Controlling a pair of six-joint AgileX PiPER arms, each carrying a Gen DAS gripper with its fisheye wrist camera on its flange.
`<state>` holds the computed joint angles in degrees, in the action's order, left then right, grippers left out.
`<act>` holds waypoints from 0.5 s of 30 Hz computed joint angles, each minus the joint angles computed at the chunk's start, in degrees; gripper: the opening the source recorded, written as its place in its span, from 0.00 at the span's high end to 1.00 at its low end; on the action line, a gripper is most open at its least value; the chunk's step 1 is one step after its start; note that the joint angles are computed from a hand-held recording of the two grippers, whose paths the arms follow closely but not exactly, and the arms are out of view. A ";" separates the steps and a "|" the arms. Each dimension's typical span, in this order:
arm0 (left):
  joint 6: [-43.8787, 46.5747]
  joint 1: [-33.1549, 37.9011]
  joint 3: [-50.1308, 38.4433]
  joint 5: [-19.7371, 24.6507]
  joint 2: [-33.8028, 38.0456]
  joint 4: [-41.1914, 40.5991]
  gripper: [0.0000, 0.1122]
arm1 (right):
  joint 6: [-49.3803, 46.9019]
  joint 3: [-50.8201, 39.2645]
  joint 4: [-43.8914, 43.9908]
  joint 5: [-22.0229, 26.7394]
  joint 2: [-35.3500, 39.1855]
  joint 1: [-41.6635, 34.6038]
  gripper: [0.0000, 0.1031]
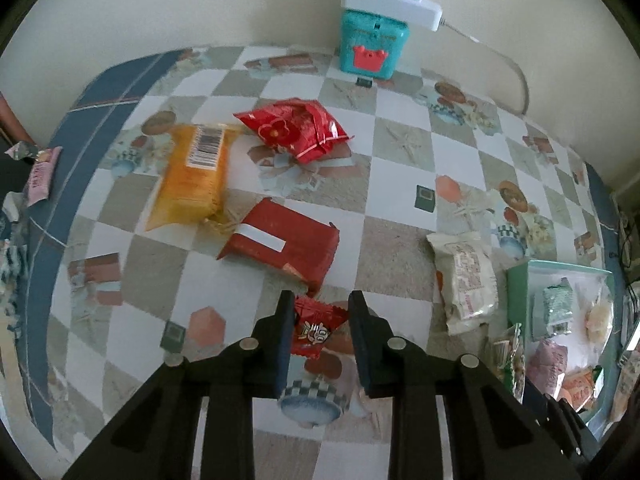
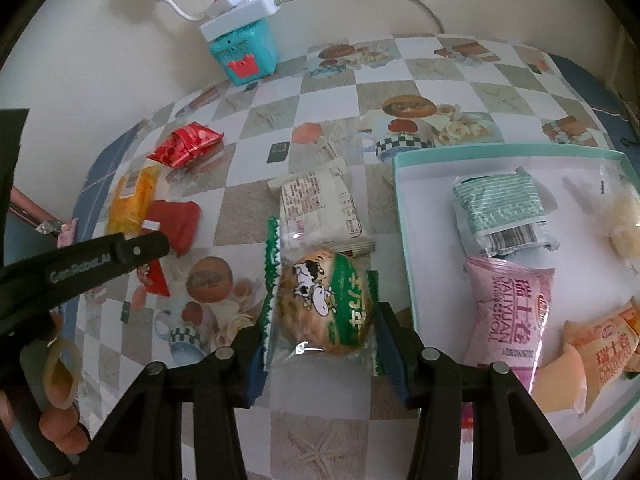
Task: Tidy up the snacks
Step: 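Lift the red candy packet with the left gripper while the right opens over the green pack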
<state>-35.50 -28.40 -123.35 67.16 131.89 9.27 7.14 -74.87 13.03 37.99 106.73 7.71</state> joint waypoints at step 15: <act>-5.05 0.75 15.15 -7.55 -9.55 -1.64 0.75 | -5.37 4.87 7.40 -1.63 -5.62 -2.44 0.75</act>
